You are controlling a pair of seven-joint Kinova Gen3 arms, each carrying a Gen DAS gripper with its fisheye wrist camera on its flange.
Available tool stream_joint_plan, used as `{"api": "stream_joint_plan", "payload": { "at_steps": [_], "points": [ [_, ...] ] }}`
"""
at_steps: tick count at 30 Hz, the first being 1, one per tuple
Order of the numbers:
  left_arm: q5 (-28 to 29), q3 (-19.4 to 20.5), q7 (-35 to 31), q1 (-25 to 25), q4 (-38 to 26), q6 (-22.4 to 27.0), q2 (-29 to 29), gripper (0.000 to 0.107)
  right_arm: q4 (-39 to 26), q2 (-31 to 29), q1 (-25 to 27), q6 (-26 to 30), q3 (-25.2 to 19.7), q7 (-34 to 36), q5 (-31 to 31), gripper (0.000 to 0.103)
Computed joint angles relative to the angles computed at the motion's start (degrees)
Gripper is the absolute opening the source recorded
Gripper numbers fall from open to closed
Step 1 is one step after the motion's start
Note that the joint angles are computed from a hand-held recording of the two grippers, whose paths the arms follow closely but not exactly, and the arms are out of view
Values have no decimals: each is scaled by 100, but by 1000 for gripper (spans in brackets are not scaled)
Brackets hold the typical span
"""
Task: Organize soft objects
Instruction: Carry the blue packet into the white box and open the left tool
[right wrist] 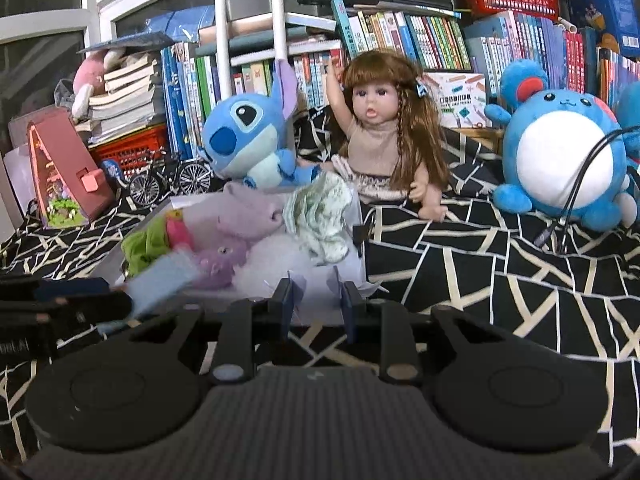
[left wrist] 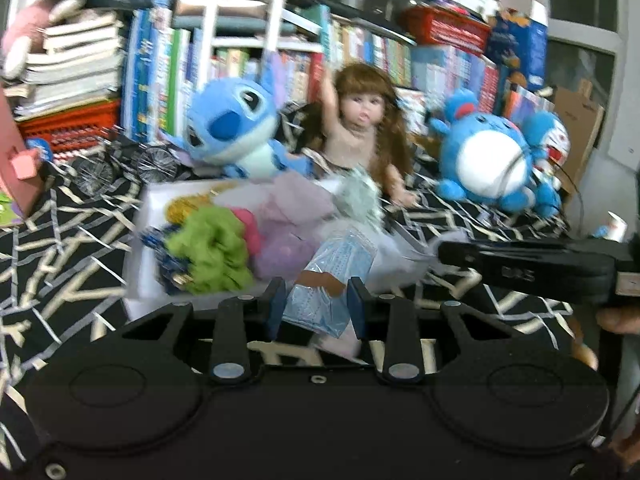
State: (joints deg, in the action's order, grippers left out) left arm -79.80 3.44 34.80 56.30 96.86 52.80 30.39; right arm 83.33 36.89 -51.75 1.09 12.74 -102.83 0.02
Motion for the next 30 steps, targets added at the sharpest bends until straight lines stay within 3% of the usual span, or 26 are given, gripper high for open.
{"api": "stream_joint_plan", "payload": {
  "at_steps": [13, 23, 30],
  "points": [
    [309, -110, 173, -439, 91, 495, -70, 32, -924, 425, 85, 605, 14, -328, 365, 30],
    [567, -270, 116, -721, -44, 259, 152, 31, -1711, 860, 195, 1270, -136, -817, 873, 30],
    [639, -415, 46, -751, -140, 134, 269, 31, -1920, 977, 299, 1402, -297, -1039, 1164, 30]
  ]
}}
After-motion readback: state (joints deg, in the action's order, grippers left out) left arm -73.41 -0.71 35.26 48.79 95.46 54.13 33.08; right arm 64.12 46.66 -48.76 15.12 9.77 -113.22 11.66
